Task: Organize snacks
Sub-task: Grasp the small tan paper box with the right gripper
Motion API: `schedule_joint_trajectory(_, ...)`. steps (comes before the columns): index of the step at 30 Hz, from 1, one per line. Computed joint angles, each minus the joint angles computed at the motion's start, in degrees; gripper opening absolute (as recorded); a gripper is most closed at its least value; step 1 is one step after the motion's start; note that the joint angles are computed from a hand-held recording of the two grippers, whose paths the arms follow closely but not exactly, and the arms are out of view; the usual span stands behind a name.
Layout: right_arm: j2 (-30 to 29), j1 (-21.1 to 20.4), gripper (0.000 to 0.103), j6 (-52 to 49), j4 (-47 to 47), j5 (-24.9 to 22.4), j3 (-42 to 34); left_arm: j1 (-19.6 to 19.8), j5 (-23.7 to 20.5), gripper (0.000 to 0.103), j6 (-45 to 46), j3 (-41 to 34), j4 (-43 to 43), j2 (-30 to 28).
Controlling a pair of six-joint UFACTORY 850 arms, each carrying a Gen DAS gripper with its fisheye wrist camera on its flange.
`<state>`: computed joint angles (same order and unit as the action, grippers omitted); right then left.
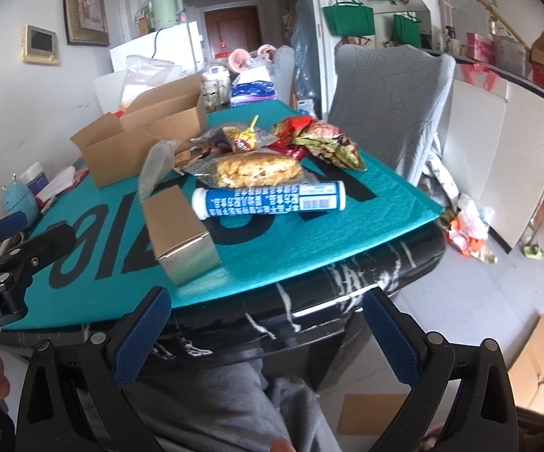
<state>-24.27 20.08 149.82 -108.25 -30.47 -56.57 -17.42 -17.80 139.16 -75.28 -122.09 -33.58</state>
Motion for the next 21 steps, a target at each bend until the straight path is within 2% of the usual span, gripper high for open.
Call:
schedule_joint_trajectory(6,-2.29,-0.73,0.103,3.12,-6.70,3.19,-2.55,1.27,0.24,0.103,-4.29,-2.66,4.28,-2.32)
schedule_joint_trajectory(12,-3.84,-2.16,0.103,11.54,-18.21,4.14,-4.32,2.42,0.00,0.103,-26.67,-8.77,24.46,-6.61)
schedule_joint_trajectory(15,-5.23,-3.05,0.103,10.77,-19.41,5.77,-6.69,2.70,-0.15,0.103,-30.85,-11.54,28.17,-8.37)
schedule_joint_trajectory(19,-7.41,-4.25,0.102,9.32,-19.95,8.52,-10.27,2.91,-0.49,0.103,-40.82,-15.95,37.55,-10.84)
schedule_joint_trajectory(21,-8.52,-4.96,0.096,10.27,-21.98,10.36,-11.94,2.95,0.10,0.103,-43.00,-17.49,39.69,-11.69)
